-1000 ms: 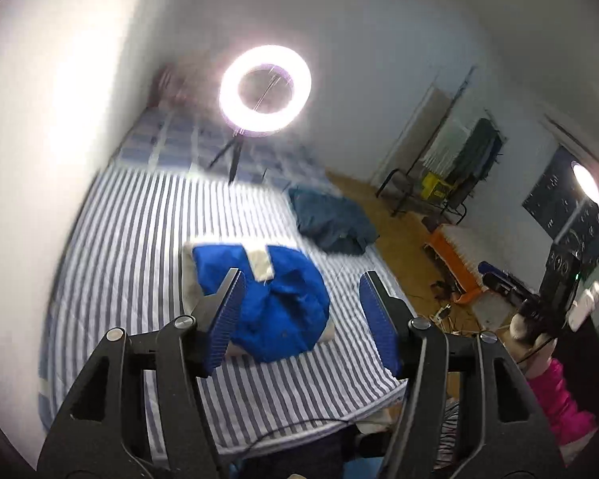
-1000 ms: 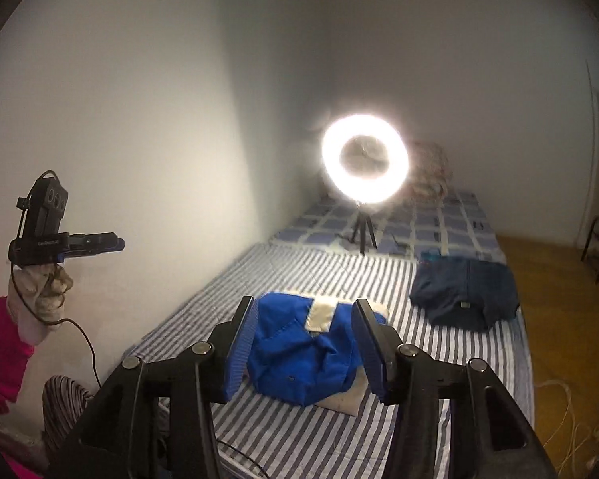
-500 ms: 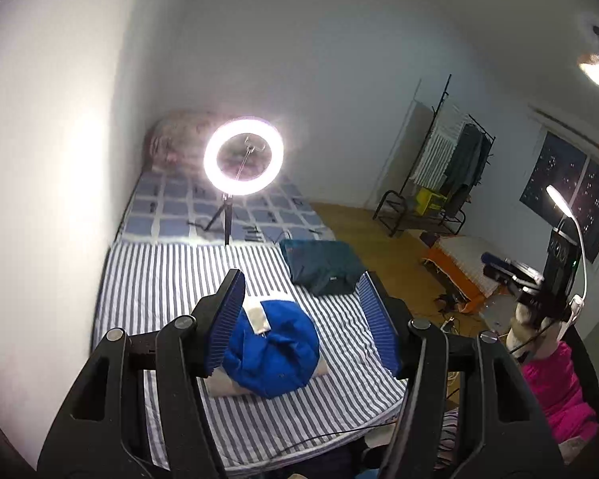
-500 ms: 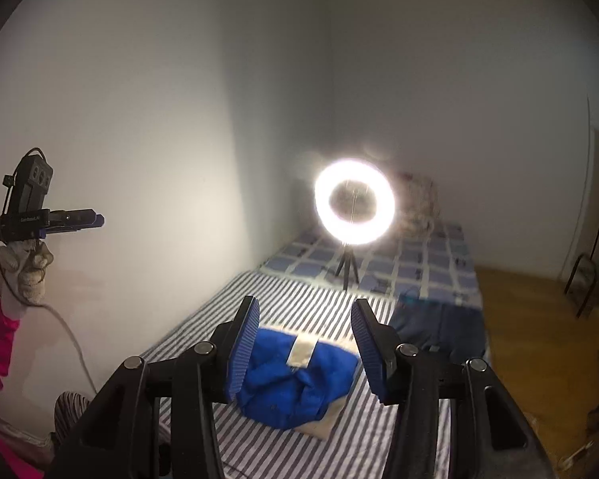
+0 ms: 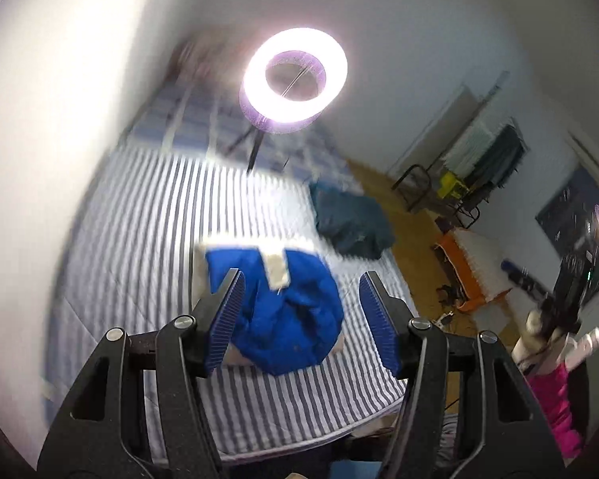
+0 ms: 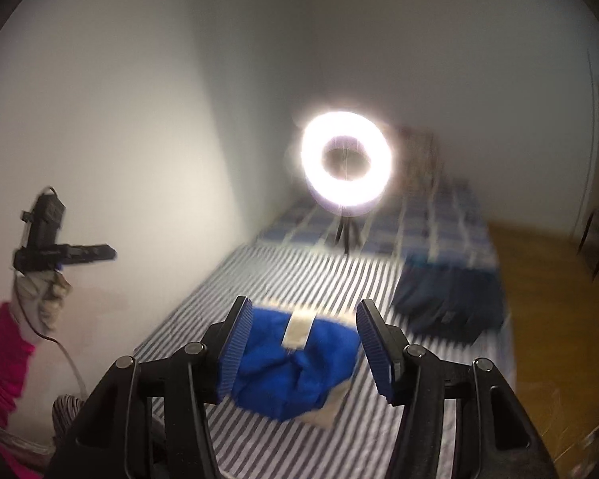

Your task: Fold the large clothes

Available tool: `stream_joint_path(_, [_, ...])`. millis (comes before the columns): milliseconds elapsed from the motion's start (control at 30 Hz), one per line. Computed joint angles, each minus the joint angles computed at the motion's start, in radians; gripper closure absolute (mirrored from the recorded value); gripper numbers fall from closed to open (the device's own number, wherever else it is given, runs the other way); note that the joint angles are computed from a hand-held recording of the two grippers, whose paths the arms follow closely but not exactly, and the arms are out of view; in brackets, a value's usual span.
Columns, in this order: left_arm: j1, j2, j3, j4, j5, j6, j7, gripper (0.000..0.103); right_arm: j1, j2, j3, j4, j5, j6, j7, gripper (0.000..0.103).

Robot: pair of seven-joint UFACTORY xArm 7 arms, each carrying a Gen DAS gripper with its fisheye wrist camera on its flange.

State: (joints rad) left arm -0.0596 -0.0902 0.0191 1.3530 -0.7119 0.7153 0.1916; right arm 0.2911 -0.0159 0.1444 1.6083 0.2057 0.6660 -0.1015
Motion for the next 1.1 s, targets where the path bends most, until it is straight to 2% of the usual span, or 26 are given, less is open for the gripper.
stream_joint_path(133, [0.01,0.123,-0.01,-0.021,-0.137,-0.023,0.04,0.042,-0.012,0.078,-0.001,-0.078,0.151,-0.022,-0.074,0.039])
stream_joint_path(200, [0.037,0.211,-0.027,0.007,-0.228,0.012,0.071,0.042,-0.023,0.121,0.006,-0.105,0.218,-0.036,-0.105,0.036])
stream_joint_path(267, [0.061,0.284,-0.051,0.041,-0.257,0.019,0.053,0.042,-0.034,0.168,0.016,-0.124,0.268,-0.066,-0.128,0.034])
stream_joint_path(333, [0.081,0.343,-0.074,0.076,-0.256,0.01,0.027,0.042,-0.049,0.224,0.027,-0.128,0.31,-0.084,-0.126,0.034])
stream_joint_path(500, [0.134,0.507,-0.133,0.19,-0.246,0.032,-0.017,0.042,-0.097,0.405,0.058,-0.037,0.374,-0.073,-0.094,0.034])
stream_joint_path(733, [0.192,0.678,-0.206,0.33,-0.229,0.037,-0.057,0.042,-0.14,0.61,0.103,0.135,0.387,-0.034,-0.039,0.036])
stream_joint_path(800, [0.198,0.707,-0.222,0.357,-0.221,0.027,-0.05,0.054,-0.156,0.649,0.123,0.168,0.404,-0.025,-0.037,0.045])
stream_joint_path(833, [0.196,0.727,-0.225,0.379,-0.204,0.033,-0.054,0.07,-0.159,0.665,0.127,0.186,0.405,-0.016,-0.032,0.048])
stream_joint_path(867, [0.192,0.742,-0.226,0.396,-0.186,0.031,-0.065,0.088,-0.162,0.687,0.132,0.206,0.408,-0.007,-0.028,0.06])
stream_joint_path(900, [0.189,0.755,-0.229,0.408,-0.174,0.022,-0.067,0.094,-0.169,0.709,0.142,0.226,0.416,0.005,-0.029,0.075])
stream_joint_path(933, [0.183,0.76,-0.23,0.414,-0.156,0.009,-0.071,0.095,-0.175,0.732,0.152,0.249,0.426,0.019,-0.029,0.083])
stream_joint_path(967, [0.175,0.756,-0.227,0.412,-0.132,-0.006,-0.073,0.097,-0.184,0.744,0.166,0.255,0.445,0.025,-0.036,0.098])
stream_joint_path(1033, [0.168,0.735,-0.228,0.405,-0.086,-0.009,-0.074,0.099,-0.186,0.731,0.172,0.235,0.469,0.011,-0.026,0.101])
stream_joint_path(1100, [0.164,0.71,-0.228,0.401,-0.05,0.005,-0.075,0.101,-0.203,0.687,0.195,0.192,0.505,-0.003,-0.063,0.103])
